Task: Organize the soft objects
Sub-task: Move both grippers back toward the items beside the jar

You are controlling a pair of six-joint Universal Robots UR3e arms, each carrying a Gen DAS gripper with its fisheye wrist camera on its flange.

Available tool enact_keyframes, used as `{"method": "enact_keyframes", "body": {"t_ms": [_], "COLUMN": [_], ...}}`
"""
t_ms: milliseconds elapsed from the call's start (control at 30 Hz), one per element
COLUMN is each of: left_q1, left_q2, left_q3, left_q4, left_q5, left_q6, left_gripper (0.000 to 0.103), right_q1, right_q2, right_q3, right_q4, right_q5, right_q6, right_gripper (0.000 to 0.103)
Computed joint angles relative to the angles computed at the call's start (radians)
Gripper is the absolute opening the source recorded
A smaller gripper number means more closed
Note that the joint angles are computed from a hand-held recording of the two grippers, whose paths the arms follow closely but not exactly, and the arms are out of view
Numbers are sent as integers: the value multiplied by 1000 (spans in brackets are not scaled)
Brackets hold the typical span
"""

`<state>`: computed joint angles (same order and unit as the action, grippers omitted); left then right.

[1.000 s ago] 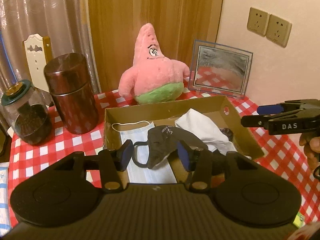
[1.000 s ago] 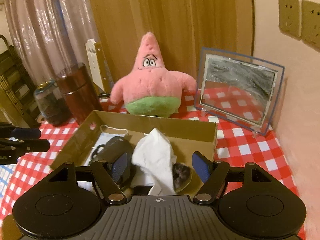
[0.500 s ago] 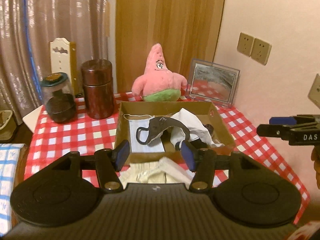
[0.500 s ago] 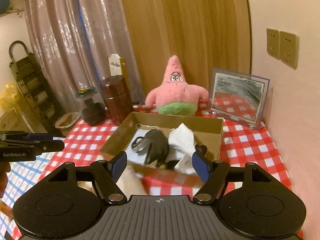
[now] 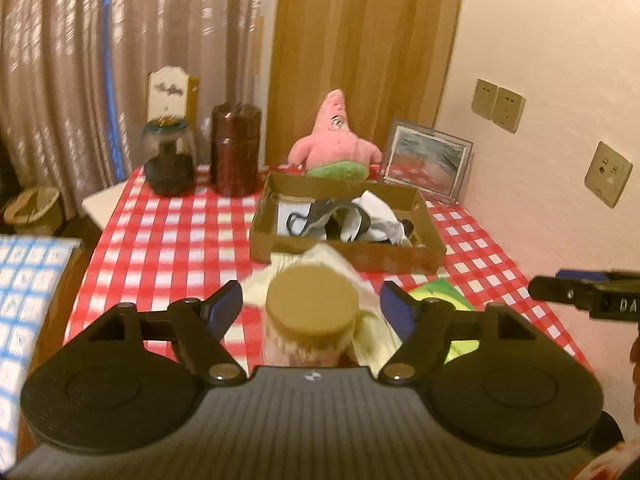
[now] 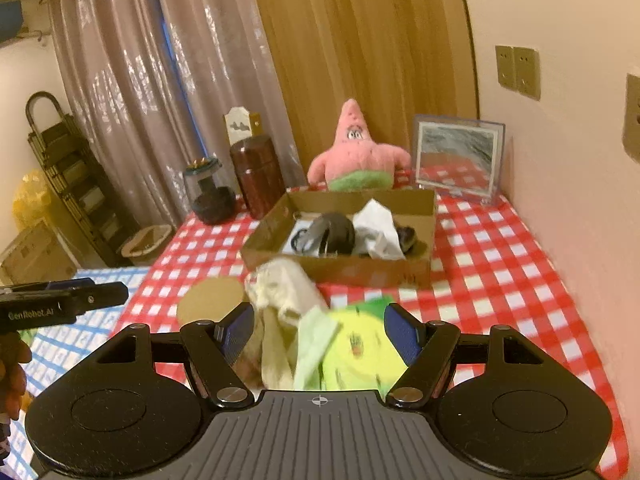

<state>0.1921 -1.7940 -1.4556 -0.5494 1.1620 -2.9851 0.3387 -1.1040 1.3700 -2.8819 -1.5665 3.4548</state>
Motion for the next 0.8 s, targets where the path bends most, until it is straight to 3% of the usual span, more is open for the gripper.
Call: {"method": "enact_keyframes", "body": {"t_ms": [333, 600, 800], "left_q1": [41, 51, 34], "left_q2": [174, 203, 165], "left_q3": [-320, -406, -398], "left_q4": [100, 110, 140], "left_q5": [22, 29, 33], "left_q6": [-36, -12, -21], "left_gripper": [79, 79, 79], "right_q1": [65, 104, 105], "right_q2": [-98, -60, 3], "right_q3": [257, 251, 201], "right_q4": [-82, -91, -104], "right_q5": [-40, -104, -87], "right_q6": [42, -43, -89], "right_gripper": [72, 72, 71]}}
